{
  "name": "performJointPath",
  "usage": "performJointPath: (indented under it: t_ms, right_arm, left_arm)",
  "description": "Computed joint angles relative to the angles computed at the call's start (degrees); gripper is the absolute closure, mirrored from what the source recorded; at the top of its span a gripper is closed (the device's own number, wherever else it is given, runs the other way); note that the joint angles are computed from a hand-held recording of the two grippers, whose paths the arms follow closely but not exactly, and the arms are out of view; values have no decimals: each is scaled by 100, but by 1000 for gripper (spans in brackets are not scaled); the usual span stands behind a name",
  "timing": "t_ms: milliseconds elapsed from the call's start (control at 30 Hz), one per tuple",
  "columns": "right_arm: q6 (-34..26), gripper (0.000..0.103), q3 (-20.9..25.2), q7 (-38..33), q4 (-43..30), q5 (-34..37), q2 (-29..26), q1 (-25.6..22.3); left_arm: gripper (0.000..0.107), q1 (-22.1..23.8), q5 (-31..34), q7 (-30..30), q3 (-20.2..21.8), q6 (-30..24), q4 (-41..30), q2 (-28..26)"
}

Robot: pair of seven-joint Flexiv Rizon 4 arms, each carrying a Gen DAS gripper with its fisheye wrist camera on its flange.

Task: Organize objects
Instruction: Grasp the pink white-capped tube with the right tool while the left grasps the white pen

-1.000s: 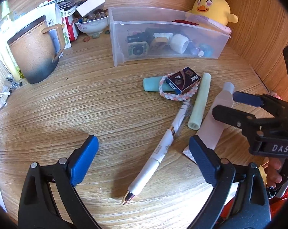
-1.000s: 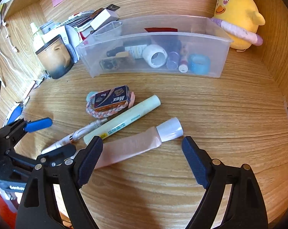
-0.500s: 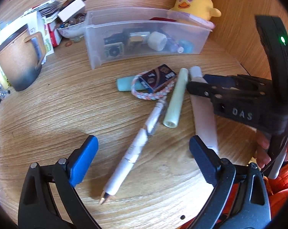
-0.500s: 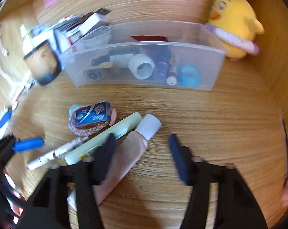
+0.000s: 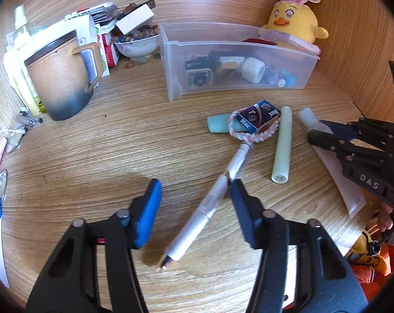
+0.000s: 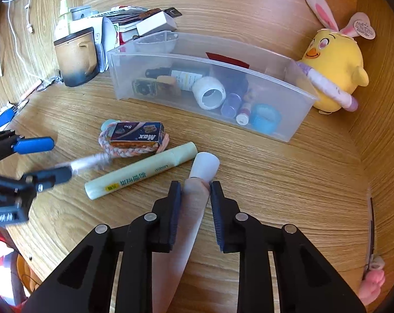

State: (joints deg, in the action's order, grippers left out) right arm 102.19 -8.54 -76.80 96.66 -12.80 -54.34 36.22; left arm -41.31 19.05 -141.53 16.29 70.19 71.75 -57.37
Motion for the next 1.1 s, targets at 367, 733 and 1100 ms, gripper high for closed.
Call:
performJointPath:
  t_ms: [367,733,1100]
  right_arm:
    - [-533,83,1590,-129,-183,-470,58,-1447]
    - [-511,80,859,272,-312,-371,-14,-854]
    - [-294,82,1152,259,-280,-414,-59,-1129]
  left_arm:
    - [76,322,-257,703,-475,52,-54,-13]
    - [84,344,-418,1220,-458,-253,-556,-263]
    - [94,252,-623,684,-427,184,130,29]
